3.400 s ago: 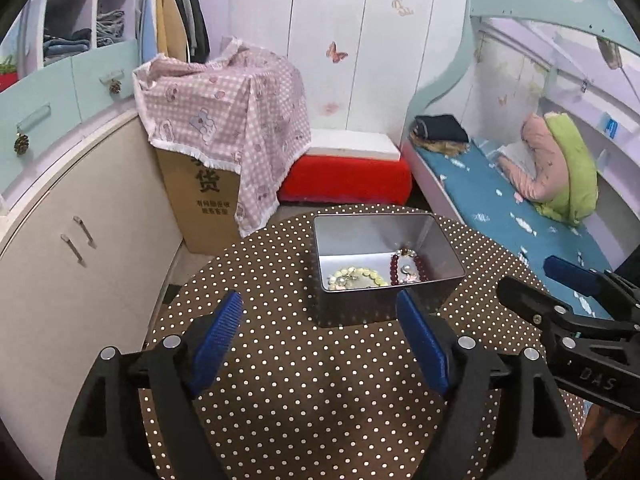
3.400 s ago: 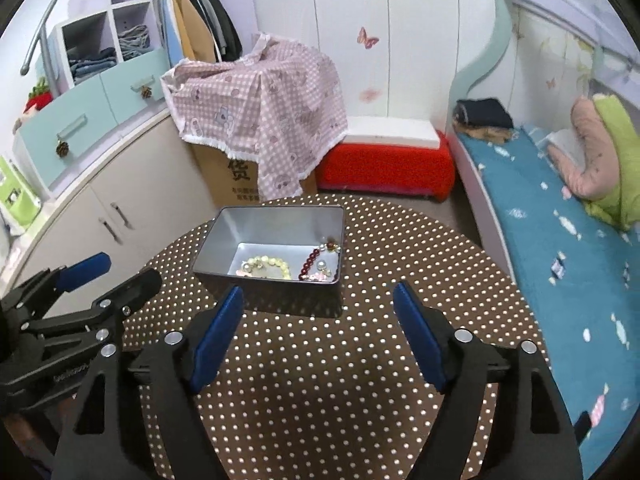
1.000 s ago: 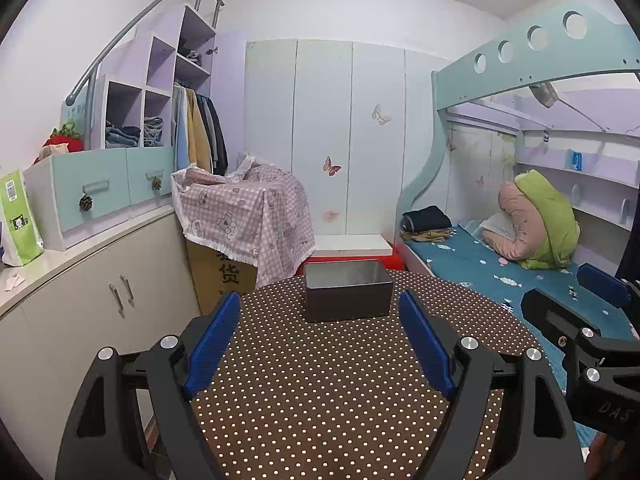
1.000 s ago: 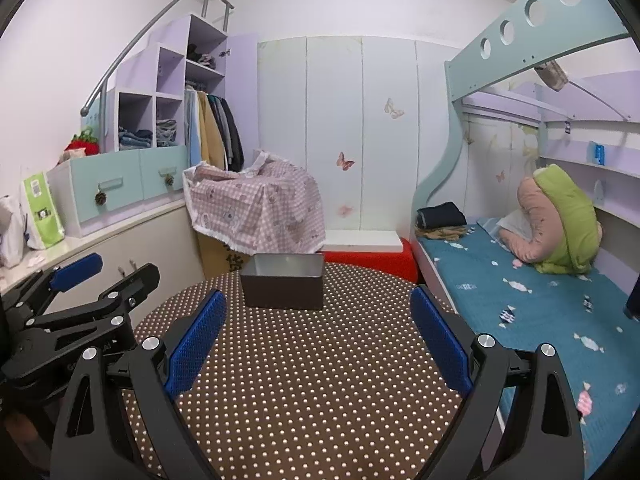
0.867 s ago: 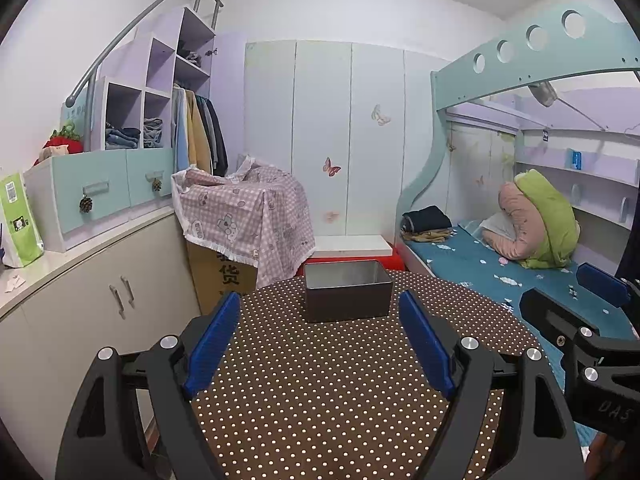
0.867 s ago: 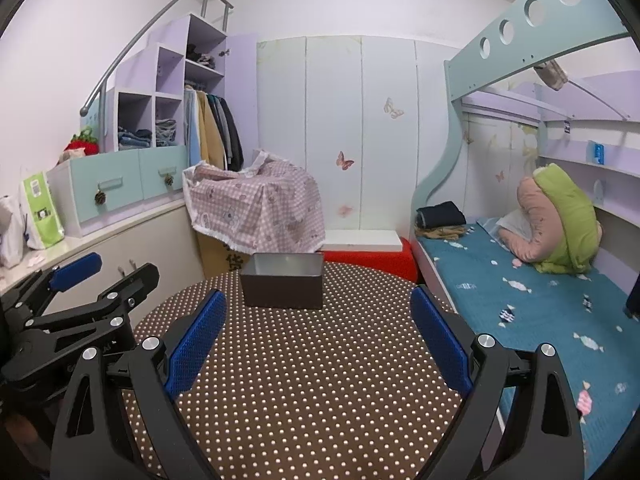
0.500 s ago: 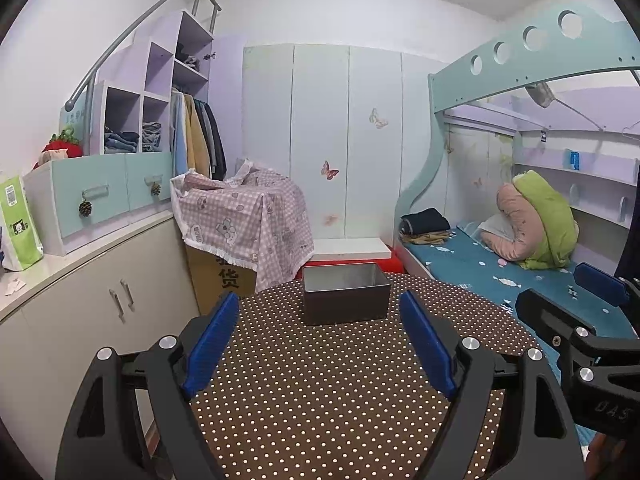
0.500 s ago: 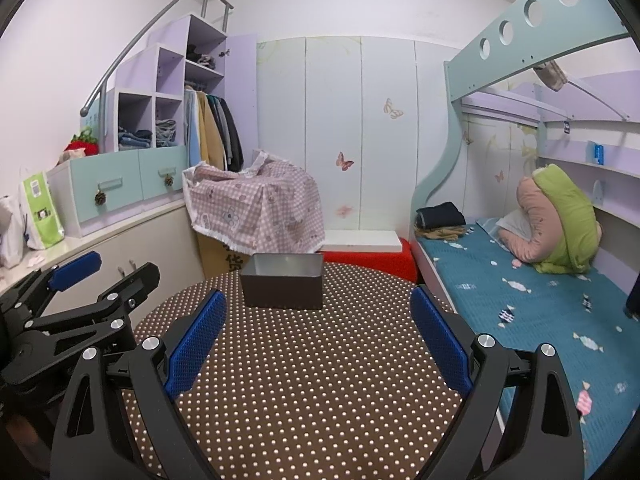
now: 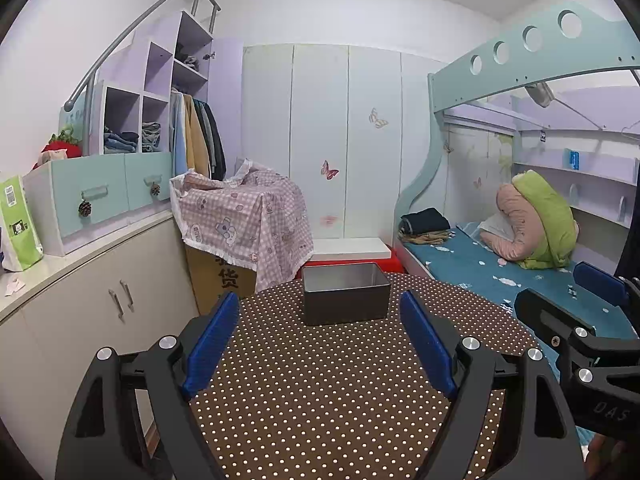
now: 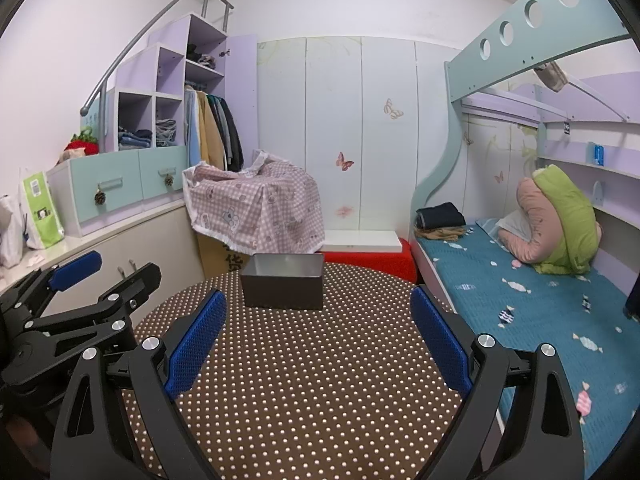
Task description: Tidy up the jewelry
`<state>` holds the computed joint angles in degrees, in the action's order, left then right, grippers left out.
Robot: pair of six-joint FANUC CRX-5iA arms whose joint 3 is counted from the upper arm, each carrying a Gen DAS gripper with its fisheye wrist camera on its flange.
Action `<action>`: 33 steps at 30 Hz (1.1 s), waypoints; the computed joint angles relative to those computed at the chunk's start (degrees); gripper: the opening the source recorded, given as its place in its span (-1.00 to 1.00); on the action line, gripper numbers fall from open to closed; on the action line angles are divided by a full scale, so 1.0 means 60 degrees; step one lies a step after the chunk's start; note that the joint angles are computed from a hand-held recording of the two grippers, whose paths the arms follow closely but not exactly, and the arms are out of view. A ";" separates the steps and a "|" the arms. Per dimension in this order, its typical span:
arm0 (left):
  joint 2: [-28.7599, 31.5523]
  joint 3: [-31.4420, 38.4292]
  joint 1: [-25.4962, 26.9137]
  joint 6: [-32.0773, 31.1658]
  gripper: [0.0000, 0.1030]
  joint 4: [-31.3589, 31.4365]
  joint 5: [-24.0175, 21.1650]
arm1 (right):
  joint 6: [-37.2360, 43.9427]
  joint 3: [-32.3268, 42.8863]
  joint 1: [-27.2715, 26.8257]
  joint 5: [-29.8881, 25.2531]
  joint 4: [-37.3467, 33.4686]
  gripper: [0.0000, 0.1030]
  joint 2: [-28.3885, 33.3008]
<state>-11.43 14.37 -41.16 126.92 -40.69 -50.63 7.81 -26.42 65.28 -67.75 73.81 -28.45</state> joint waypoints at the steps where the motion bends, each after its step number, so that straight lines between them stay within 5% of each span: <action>1: -0.0004 -0.0010 0.0015 -0.0010 0.55 0.0028 0.0020 | 0.0011 0.0000 0.0003 0.0007 -0.0013 0.75 -0.0009; 33: 0.0022 -0.0111 0.0213 -0.0241 0.55 0.0225 0.0245 | 0.0114 0.0003 -0.0047 -0.0051 -0.0105 0.75 -0.0081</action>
<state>-11.30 13.71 -39.88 125.47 -39.34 -49.15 8.49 -26.40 65.00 -68.05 73.18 -28.94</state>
